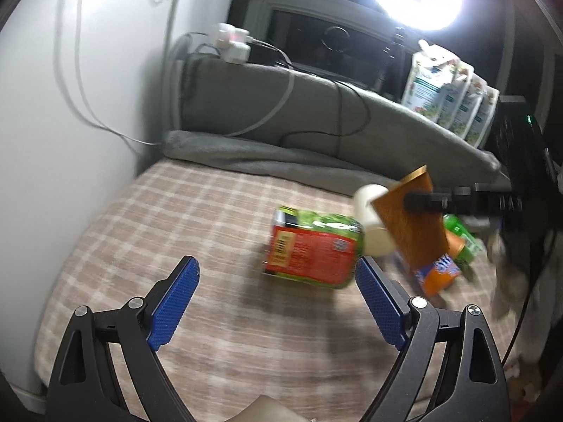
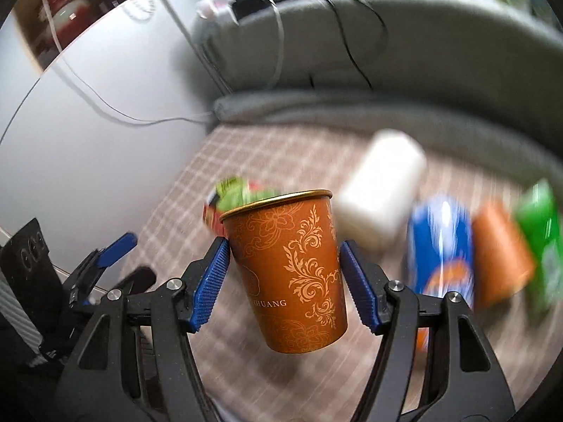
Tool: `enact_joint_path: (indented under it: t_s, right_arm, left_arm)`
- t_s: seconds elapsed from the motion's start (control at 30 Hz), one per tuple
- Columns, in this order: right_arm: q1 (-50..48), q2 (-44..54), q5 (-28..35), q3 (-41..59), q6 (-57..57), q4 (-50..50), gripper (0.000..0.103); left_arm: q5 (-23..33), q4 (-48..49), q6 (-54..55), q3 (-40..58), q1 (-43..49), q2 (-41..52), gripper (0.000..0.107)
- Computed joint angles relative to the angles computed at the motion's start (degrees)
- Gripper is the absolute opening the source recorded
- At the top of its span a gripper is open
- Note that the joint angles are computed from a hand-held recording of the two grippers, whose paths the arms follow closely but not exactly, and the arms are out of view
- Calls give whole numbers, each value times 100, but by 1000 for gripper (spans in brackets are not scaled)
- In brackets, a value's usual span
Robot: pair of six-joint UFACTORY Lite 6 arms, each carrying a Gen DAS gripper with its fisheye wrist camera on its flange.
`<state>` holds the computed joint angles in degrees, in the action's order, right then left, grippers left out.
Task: Flip cup upright
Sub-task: 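Lower the upright cup onto the table and open the right gripper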
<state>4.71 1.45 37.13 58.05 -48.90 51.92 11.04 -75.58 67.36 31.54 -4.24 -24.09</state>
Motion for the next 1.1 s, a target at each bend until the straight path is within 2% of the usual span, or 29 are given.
enact_joint_path:
  t_s: [0.17, 0.3, 0.6, 0.63, 0.67, 0.73, 0.83, 0.9, 1.0, 1.1]
  right_arm:
    - [-408, -359, -3, -1076, -74, 527, 68]
    - [-763, -261, 126, -1459, -330, 987, 68]
    - [-994, 142, 248, -1357, -426, 1278, 70]
    - [-1009, 120, 260, -1352, -410, 1245, 73]
    - [-1096, 20, 303, -1363, -358, 1090, 77]
    - [-1092, -137, 228, -1413, -368, 983, 80]
    - [-1082, -465, 93, -1520, -376, 808, 80]
    - [-956, -935, -329, -1692, -222, 521, 80]
    - [-560, -1890, -1465, -2116, 734, -723, 80]
    - [-393, -2488, -1898, -2325, 2096, -2250, 80]
  left_arm:
    - [233, 551, -651, 151, -294, 202, 90]
    - [332, 1035, -1215, 255, -501, 367, 90]
    - [219, 1800, -2048, 375, -932, 540, 90]
    - [173, 1971, -2239, 396, -1003, 565, 90]
    - [137, 2200, -2476, 422, -1067, 590, 90]
    - [44, 2755, -3049, 481, -1221, 641, 90]
    - [11, 2956, -3240, 528, -1323, 678, 90]
    - [22, 2877, -3209, 557, -1360, 715, 90]
    - [131, 2382, -2846, 613, -1352, 811, 90]
    - [340, 1841, -2408, 669, -1300, 913, 90]
